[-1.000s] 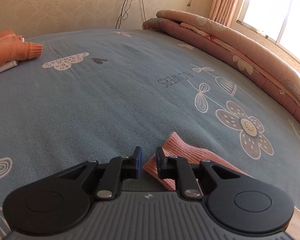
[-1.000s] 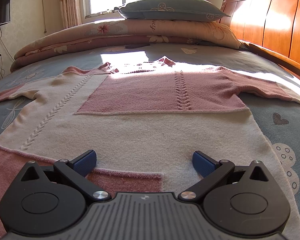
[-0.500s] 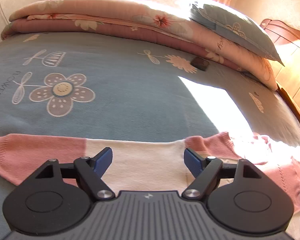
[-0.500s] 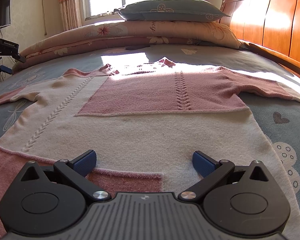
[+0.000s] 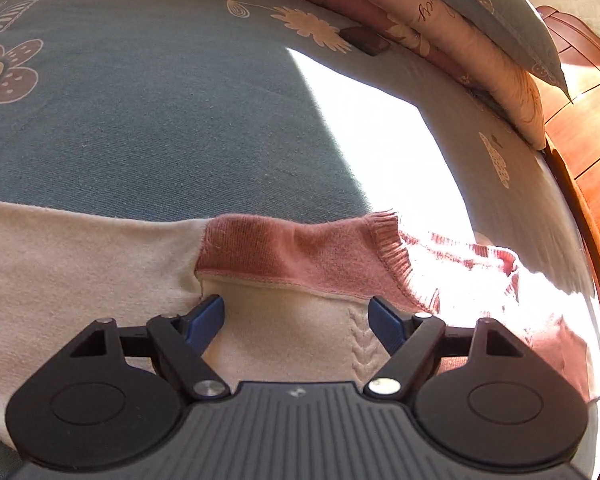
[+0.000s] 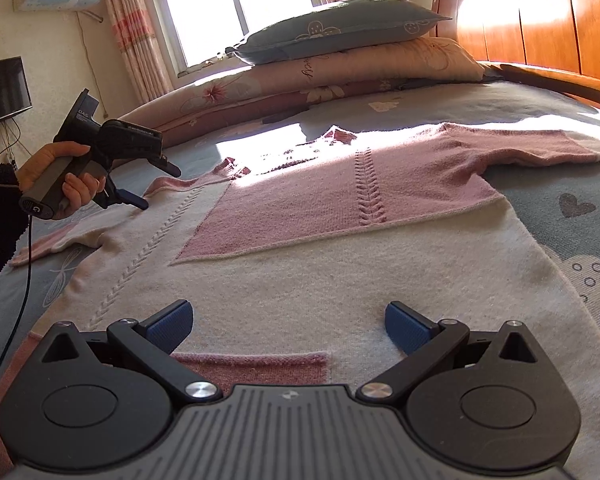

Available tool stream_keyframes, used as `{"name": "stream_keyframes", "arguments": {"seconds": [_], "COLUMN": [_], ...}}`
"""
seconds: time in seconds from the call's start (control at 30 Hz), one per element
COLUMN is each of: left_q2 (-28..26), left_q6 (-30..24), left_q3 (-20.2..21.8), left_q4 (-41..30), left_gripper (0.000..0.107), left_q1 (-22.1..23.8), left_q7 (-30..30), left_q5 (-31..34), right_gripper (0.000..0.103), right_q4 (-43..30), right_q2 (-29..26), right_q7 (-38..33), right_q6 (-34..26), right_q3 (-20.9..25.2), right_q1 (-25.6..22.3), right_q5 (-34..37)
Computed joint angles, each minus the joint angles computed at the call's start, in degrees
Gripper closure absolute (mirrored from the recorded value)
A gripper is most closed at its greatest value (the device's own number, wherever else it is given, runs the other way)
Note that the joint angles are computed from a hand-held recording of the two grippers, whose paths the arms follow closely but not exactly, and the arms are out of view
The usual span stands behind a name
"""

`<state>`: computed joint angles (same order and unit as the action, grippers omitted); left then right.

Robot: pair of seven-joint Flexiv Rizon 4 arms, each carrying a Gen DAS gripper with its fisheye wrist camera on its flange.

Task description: Fold clothes

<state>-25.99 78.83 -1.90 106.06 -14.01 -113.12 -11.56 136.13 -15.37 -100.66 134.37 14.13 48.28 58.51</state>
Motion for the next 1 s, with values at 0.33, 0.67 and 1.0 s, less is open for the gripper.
{"name": "stream_keyframes", "arguments": {"seconds": [0.33, 0.67, 1.0], "left_q2": [-3.09, -0.31, -6.82], "left_q6": [-7.06, -2.24, -5.2], "left_q3": [5.99, 2.08, 5.92], "left_q4": [-8.52, -5.66, -12.96], "left_gripper": [0.022, 0.02, 0.015], "left_q1": [-3.95, -2.32, -4.66], "left_q7": [-7.79, -4.79, -9.19], "left_q5": [6.33, 6.82, 8.04], "right_gripper": [0.0, 0.0, 0.0], "right_q4": [6.29, 8.14, 9.87], "right_q2": [-3.39, -4.7, -6.16], "right_q7": [17.8, 23.0, 27.84], "right_q6": [7.98, 10.95, 14.22], "right_q3": [2.04, 0.77, 0.94], "right_q1": [-3.31, -2.81, -4.25], "right_q5": [-13.58, -17.24, -21.5]}}
